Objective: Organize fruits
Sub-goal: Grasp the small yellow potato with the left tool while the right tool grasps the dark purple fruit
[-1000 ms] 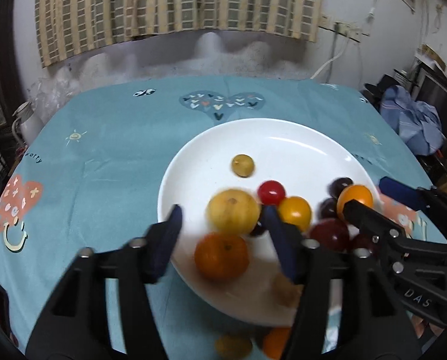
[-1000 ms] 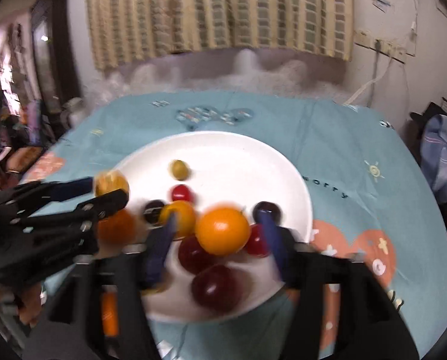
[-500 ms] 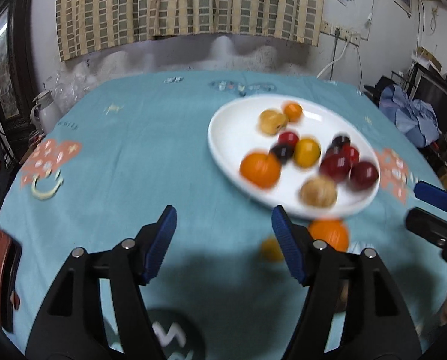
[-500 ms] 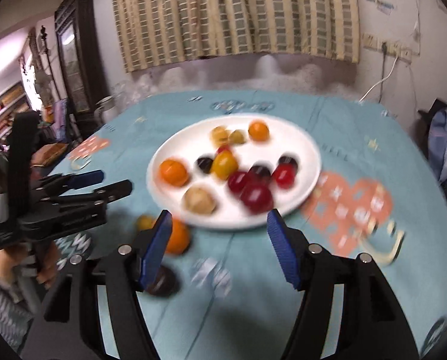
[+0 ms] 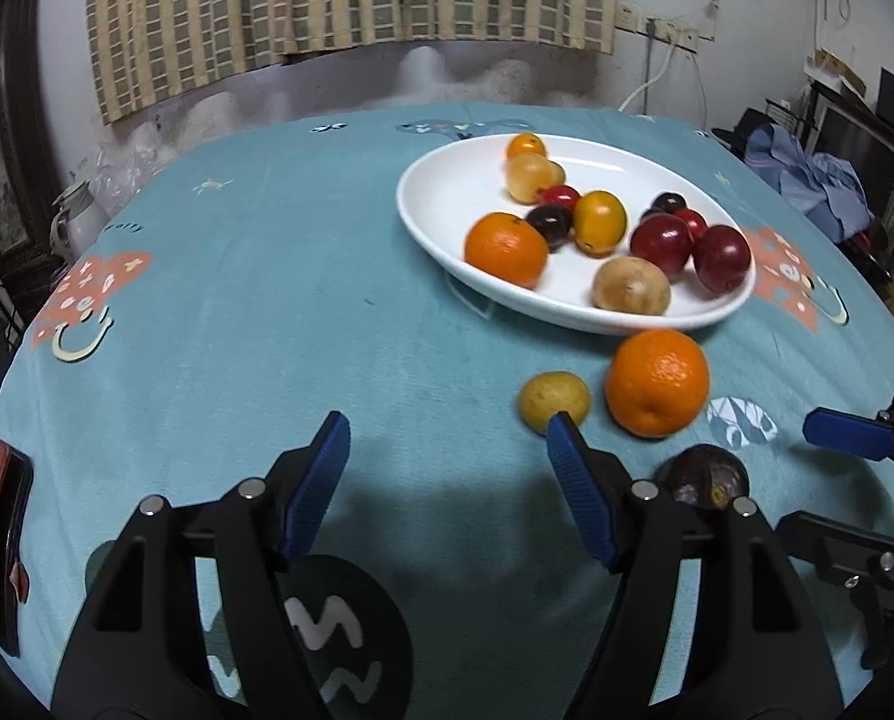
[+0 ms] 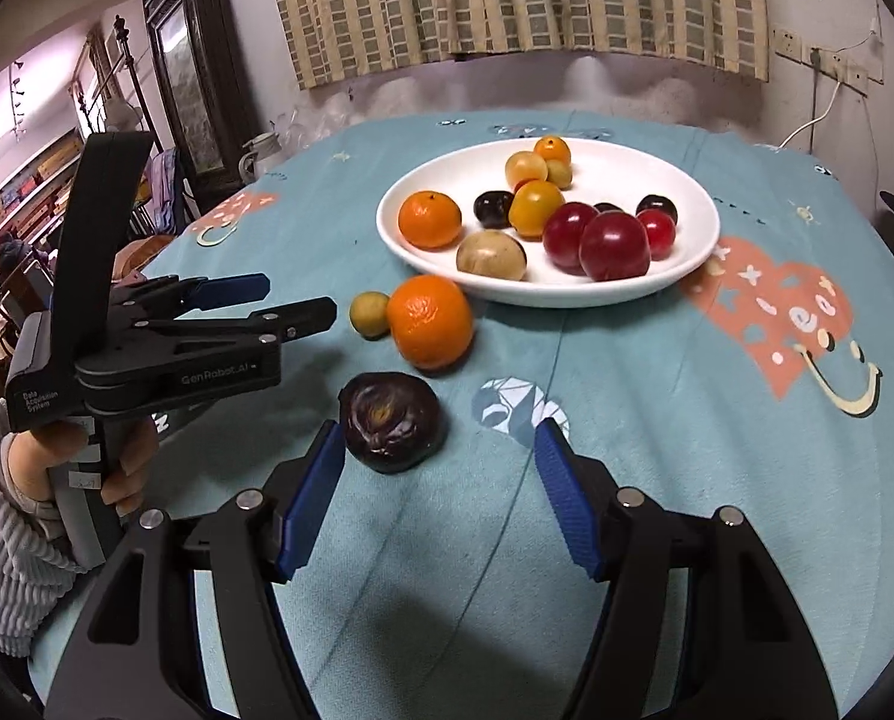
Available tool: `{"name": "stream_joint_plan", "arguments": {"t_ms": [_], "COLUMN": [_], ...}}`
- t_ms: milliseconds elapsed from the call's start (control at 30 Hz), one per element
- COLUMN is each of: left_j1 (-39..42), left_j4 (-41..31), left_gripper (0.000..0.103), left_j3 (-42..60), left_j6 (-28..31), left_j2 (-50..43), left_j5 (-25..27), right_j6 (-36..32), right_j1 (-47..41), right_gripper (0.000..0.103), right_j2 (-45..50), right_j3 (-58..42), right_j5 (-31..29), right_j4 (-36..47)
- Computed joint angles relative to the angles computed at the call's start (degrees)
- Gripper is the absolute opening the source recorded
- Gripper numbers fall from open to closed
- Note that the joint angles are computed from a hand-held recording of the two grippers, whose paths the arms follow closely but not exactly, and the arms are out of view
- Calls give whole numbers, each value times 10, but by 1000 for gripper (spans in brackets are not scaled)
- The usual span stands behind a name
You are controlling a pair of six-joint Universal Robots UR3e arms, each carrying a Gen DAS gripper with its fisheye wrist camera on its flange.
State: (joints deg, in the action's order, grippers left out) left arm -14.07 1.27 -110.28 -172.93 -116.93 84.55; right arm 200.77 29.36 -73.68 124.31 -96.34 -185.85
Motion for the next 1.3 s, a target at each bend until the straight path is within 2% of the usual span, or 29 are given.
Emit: {"name": "stream_joint_plan", "arguments": {"t_ms": [300, 500, 1000, 1133, 1300], "left_j1": [-35, -39, -31, -32, -24], "left_j4": [2, -4, -49, -65, -80], "left_gripper": [72, 72, 70, 54, 41], "left_j3": [24, 35, 76, 87, 94], "left_j6": [7, 10, 11, 17, 16], "left_j2": [-26, -31, -48, -54, -56], "left_j5": [43, 44, 2, -5, -25], "right_j6": [-4, -7, -3, -5, -6], "right_j1": [0, 1, 5, 8, 7], "right_gripper": [66, 66, 66, 66, 66], "right_j2": [5, 6, 6, 5, 3], "right_j3": [-4, -3, -4, -6, -4], "right_j5": [3, 5, 6, 5, 6], "right_j4": [5, 7, 10, 14, 13]}}
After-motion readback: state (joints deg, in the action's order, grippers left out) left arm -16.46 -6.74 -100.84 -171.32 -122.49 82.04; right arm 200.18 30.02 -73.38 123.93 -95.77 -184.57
